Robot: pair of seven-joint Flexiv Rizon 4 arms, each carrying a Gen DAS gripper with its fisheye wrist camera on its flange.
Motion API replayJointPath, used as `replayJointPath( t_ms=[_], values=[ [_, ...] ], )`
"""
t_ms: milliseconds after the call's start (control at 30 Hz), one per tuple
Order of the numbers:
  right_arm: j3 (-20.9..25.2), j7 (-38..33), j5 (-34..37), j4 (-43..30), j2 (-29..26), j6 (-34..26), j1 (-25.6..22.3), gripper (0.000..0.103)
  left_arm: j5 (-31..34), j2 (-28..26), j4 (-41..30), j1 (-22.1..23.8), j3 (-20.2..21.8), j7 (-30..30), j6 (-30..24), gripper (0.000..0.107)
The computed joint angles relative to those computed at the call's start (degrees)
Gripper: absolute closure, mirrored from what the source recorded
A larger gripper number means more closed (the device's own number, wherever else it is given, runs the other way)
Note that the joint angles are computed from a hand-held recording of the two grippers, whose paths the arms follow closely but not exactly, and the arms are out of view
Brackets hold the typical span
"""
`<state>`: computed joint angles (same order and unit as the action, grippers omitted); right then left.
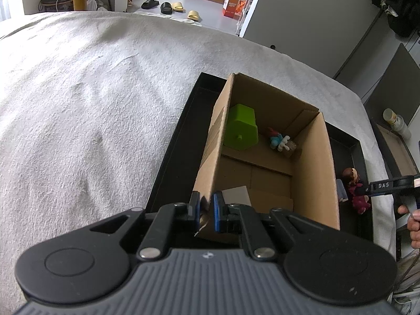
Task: Organize rigid objects
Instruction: 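Close the right gripper on the pink dinosaur toy, then lift the pink dinosaur with the right gripper and carry it over the box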
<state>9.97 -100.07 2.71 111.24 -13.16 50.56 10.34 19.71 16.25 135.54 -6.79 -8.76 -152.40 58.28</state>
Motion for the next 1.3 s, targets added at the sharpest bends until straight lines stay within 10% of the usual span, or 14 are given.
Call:
replayJointPath(
  t_ms=[1300],
  values=[
    [1.1,-2.6,6.7,5.4,10.7,0.1,2.3,0.062,-2.5,-0.2,1.0,0.2,0.6,4.4,2.0,0.098]
  ],
)
